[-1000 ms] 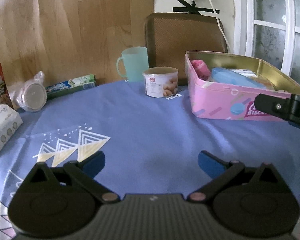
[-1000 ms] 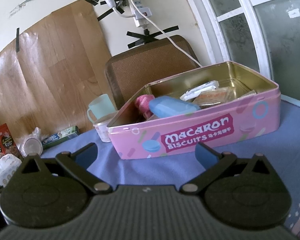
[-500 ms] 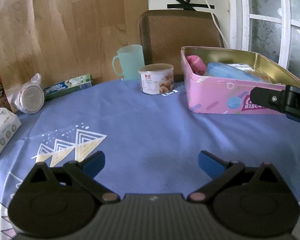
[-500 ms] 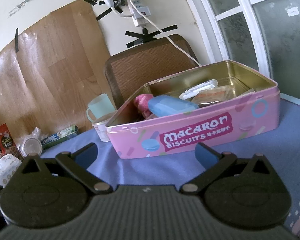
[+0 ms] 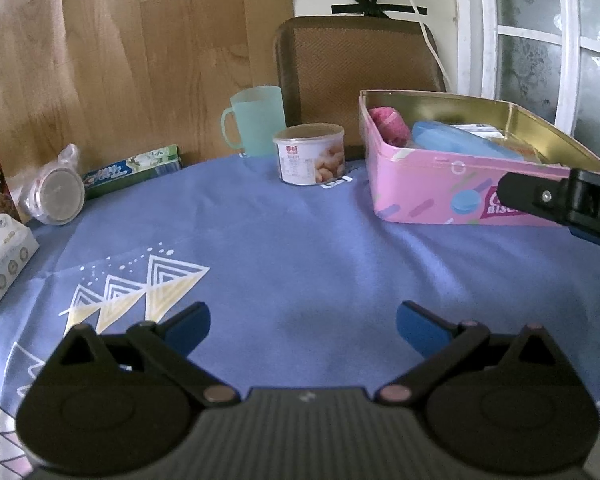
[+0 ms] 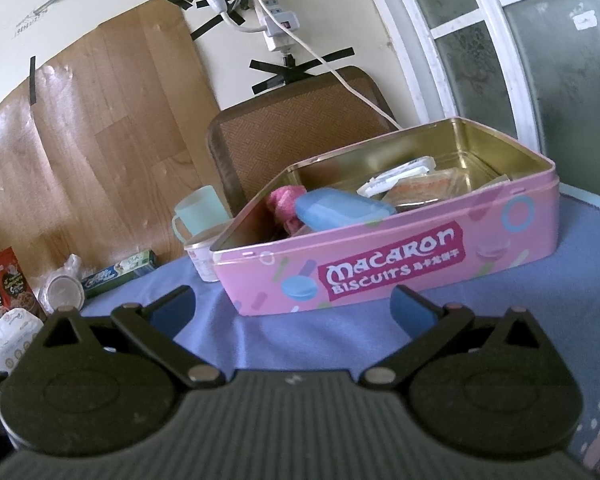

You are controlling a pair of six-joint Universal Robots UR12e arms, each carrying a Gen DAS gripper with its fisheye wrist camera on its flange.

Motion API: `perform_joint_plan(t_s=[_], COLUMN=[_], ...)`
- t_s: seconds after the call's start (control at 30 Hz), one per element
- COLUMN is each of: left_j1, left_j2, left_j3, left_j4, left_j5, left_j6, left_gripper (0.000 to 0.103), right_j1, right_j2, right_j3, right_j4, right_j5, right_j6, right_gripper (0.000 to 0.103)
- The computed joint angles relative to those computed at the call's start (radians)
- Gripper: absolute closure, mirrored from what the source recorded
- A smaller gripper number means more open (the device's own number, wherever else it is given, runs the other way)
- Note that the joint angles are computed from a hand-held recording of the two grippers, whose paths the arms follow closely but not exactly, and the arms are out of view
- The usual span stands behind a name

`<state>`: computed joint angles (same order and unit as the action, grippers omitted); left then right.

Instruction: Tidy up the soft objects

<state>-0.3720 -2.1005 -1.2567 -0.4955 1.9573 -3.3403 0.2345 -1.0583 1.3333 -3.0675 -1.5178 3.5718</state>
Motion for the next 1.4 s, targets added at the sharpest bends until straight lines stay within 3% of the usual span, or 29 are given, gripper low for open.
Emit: perform_joint_plan(t_s=[0.5,0.8,1.4], left_j1=[0.003,-0.006,0.001], left_j2=[0.002,-0.004,0.003], left_j3=[0.000,0.007,0.000], left_j4=[-0.006,0.003,0.004], left_j5=[-0.002,0.029,-0.017], left_j6=[-0.027,0.005,0.002], left_gripper=[0.000,0.000,0.000], right_j1=[0.003,0.002,0.002], right_j2=[0.000,-0.002,-0.002], right_j3=[-0.002,-0.001,0.000], right_j4=[0.005,0.006,0.006], right_j5=[-0.004,-0.001,-0.002], right_j6=[0.000,0.000,0.000], right_gripper=[0.000,0.000,0.000])
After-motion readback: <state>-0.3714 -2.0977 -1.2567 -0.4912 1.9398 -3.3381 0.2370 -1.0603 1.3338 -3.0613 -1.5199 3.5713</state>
